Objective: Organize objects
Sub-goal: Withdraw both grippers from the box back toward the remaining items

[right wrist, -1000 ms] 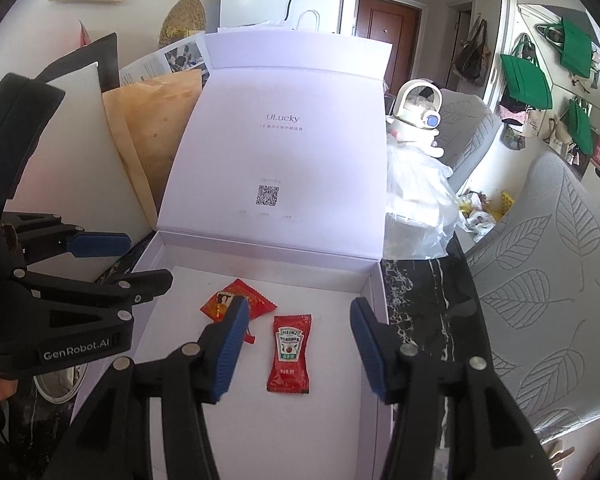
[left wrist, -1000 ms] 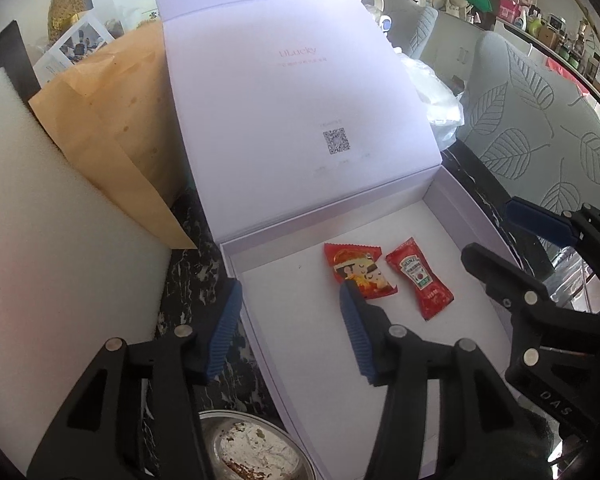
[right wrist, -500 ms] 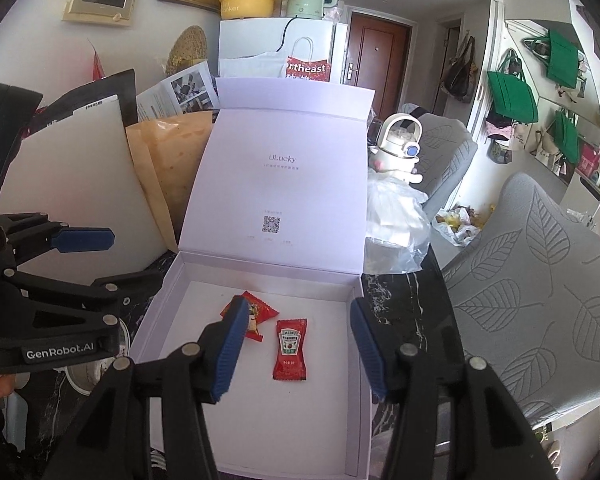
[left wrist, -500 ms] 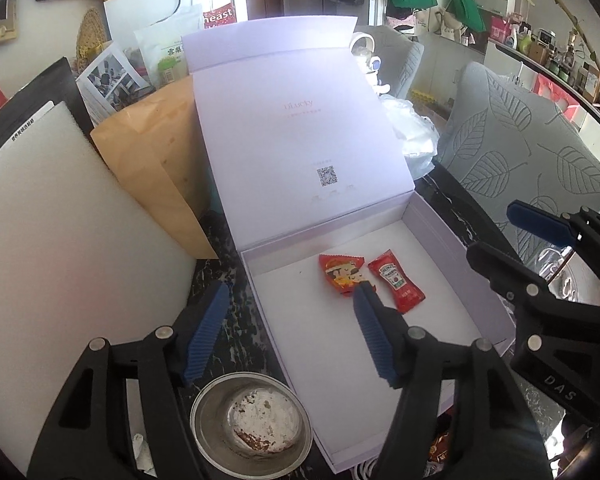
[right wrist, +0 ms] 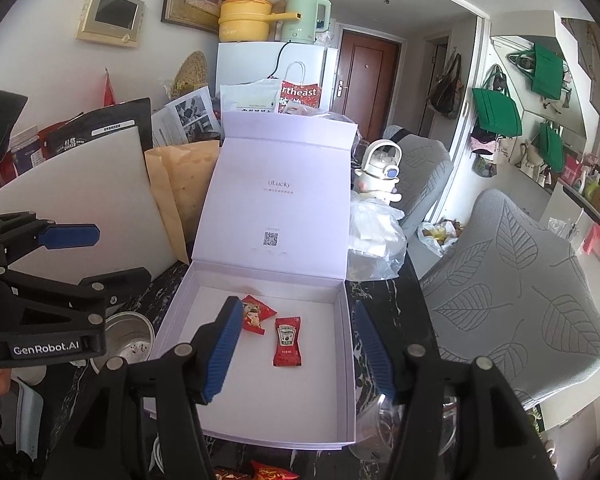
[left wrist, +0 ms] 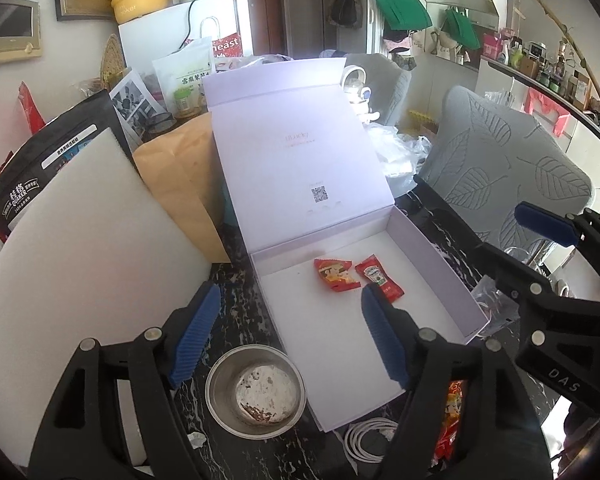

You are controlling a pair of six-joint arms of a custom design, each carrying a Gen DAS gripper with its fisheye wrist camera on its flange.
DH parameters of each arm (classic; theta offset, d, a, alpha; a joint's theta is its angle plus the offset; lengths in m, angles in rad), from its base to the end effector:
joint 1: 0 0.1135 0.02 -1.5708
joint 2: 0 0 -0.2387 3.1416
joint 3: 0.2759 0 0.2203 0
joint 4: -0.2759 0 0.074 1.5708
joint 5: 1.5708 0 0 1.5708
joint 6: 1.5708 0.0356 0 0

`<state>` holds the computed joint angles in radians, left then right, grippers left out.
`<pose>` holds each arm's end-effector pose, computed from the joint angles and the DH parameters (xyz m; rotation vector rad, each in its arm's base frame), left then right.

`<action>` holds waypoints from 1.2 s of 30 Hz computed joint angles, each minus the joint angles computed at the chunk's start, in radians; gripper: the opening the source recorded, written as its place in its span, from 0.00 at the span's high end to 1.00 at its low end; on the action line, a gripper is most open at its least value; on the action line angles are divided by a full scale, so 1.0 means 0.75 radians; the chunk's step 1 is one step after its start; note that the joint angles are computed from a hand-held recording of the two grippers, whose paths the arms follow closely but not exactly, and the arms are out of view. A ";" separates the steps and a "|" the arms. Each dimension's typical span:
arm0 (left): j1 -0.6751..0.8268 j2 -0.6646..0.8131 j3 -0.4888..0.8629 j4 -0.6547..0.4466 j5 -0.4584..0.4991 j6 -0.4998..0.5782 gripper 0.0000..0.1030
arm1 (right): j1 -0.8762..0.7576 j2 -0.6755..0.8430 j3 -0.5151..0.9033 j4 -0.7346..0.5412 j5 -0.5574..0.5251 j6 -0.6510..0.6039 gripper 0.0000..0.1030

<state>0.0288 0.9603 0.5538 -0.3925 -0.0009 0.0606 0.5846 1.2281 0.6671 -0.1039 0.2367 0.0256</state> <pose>0.1779 0.0052 0.2018 0.0373 2.3699 0.0441 0.2020 0.1236 0.2094 -0.4870 2.1608 0.0725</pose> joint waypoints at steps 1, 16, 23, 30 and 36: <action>-0.005 -0.023 -0.002 -0.018 -0.004 -0.004 0.27 | 0.009 -0.032 -0.009 -0.020 0.012 0.005 0.43; -0.097 -0.371 -0.012 -0.311 -0.056 -0.067 0.15 | 0.165 -0.434 -0.119 -0.287 0.177 0.104 0.34; -0.222 -0.496 -0.041 -0.402 -0.182 -0.131 0.12 | 0.262 -0.580 -0.160 -0.419 0.280 0.178 0.32; -0.375 -0.608 -0.069 -0.513 -0.272 -0.246 0.10 | 0.406 -0.740 -0.189 -0.607 0.424 0.303 0.32; -0.679 -0.670 -0.127 -0.593 -0.462 -0.426 0.10 | 0.597 -0.816 -0.225 -0.780 0.599 0.494 0.32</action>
